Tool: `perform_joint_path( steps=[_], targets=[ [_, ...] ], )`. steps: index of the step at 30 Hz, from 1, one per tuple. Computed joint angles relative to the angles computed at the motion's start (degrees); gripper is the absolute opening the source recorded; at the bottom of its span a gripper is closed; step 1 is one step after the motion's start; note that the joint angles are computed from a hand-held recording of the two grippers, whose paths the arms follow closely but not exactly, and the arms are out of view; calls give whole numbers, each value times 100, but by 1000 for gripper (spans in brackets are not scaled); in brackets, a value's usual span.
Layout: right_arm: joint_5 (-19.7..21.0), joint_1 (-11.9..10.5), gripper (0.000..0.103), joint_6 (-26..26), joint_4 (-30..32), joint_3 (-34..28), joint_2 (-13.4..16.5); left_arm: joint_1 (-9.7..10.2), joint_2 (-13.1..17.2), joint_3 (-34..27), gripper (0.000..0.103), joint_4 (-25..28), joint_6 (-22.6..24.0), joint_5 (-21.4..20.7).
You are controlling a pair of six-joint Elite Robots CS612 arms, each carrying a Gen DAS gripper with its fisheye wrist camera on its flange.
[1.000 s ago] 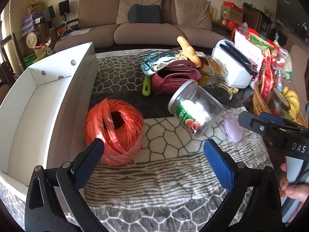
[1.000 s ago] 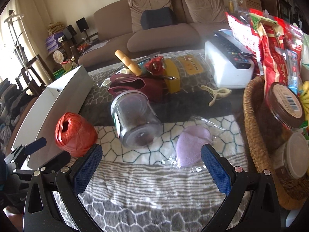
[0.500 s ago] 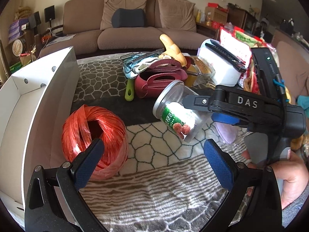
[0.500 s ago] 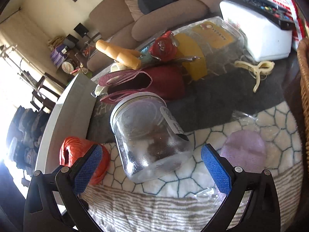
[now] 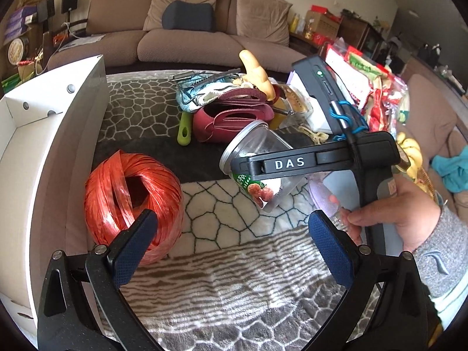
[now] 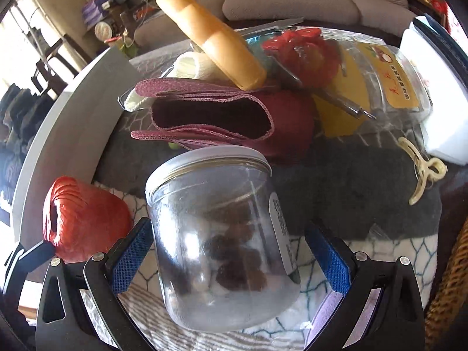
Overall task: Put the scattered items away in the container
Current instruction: 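Grasp the clear plum jar with the right tool and lift it, then close the left tool on the jar while the right tool opens and releases it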
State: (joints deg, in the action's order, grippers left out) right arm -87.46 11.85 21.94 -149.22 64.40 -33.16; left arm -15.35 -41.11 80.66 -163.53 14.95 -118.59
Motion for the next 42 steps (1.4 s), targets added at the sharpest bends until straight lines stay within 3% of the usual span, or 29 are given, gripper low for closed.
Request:
perform_joint_path(
  steps=[3,5,7,12,15,19,23,25,30,35,37,38,42],
  targets=[
    [-134,34,103,-217,688,-318,92,7,-2,-15,103,123,-10,-63],
    [-150,50,102,-184,783,-328,85,9,-9,-9,103,154,-20,-77],
    [-76,56,91,-106,620,-162,1,3,-23,16,103,164,20,-71],
    [-53,69,87,106,-203,693,-394,-17,-59,76,103,225,148,-119],
    [200,20,87,557,-862,1354,-657,-56,-107,137,103,446,472,-172],
    [140,-21,87,1026,-1779,2068,-903,-133,-196,354,103,329,727,-141],
    [1001,-215,87,2226,-3458,2710,-923,-151,-182,348,103,777,1012,-468],
    [1178,-249,87,2673,-4013,2858,-890,-135,-126,233,103,1232,1040,-738],
    [1906,-269,87,3489,-5089,2651,-581,18,103,-266,103,2832,1314,-2026],
    [2540,-277,87,3985,-5852,2363,-323,56,145,-325,103,2604,1134,-1988],
    [2721,-298,87,4211,-6163,2272,-234,83,209,-456,103,2849,1242,-2011],
    [2753,-302,87,4206,-6161,2272,-250,98,248,-514,103,2942,1268,-2047],
    [2510,-276,88,3477,-5071,2375,-510,124,403,-698,103,3055,992,-1965]
  ],
)
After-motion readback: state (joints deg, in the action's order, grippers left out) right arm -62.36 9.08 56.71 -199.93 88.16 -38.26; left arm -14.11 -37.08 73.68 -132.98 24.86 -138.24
